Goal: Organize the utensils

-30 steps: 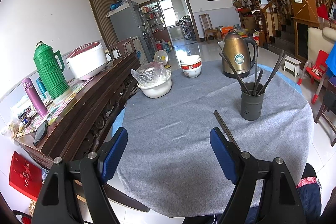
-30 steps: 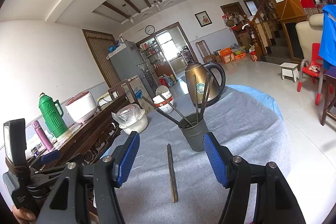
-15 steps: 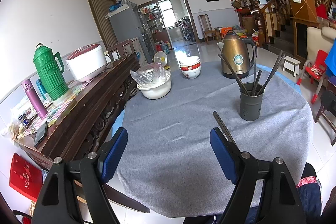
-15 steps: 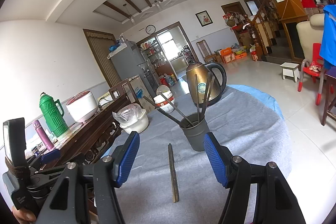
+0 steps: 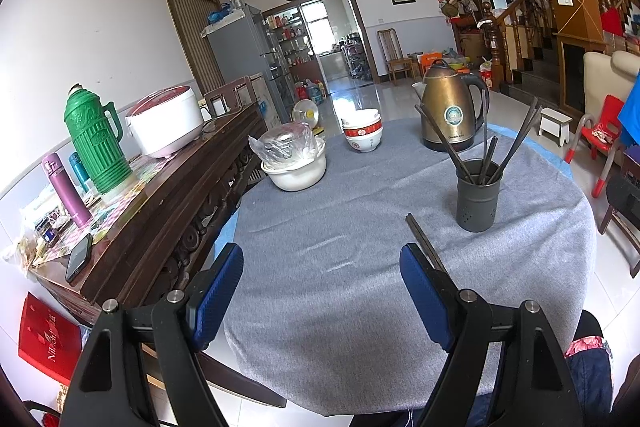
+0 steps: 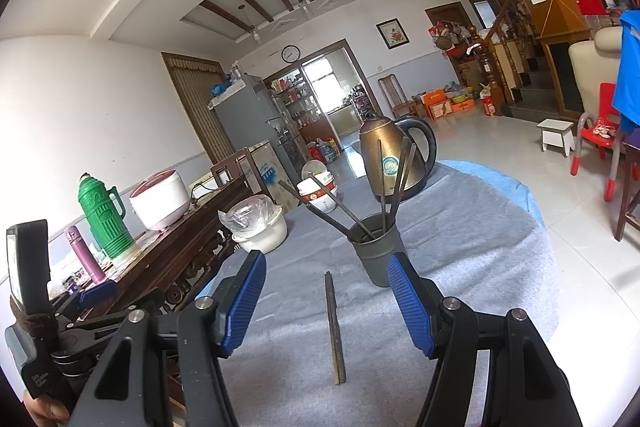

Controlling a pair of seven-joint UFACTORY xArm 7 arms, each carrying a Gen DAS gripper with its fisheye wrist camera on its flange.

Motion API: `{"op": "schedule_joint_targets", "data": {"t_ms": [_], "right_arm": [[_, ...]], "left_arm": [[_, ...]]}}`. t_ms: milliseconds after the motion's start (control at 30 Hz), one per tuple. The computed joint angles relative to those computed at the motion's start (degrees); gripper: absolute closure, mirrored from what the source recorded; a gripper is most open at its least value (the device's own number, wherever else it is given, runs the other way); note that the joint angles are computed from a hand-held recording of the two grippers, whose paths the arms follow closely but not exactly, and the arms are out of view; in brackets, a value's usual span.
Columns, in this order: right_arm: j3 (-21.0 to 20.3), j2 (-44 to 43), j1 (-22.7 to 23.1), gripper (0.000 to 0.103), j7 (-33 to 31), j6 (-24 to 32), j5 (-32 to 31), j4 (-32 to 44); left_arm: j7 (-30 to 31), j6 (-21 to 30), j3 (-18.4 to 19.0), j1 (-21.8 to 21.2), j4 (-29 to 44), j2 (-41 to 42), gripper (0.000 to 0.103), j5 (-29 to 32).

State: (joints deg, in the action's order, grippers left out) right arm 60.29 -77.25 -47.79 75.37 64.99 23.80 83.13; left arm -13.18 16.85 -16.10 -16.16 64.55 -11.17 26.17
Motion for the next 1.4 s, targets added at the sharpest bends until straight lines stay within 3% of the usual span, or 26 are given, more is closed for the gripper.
{"op": "schedule_joint_targets", "data": {"t_ms": [1400], "right_arm": [[0.7, 0.0, 0.9, 0.035, 0.9, -0.3, 0.4, -1.1]], "left_arm": [[1.6, 0.2, 0.8, 0.0, -0.7, 0.5, 0.022, -1.4]]}}
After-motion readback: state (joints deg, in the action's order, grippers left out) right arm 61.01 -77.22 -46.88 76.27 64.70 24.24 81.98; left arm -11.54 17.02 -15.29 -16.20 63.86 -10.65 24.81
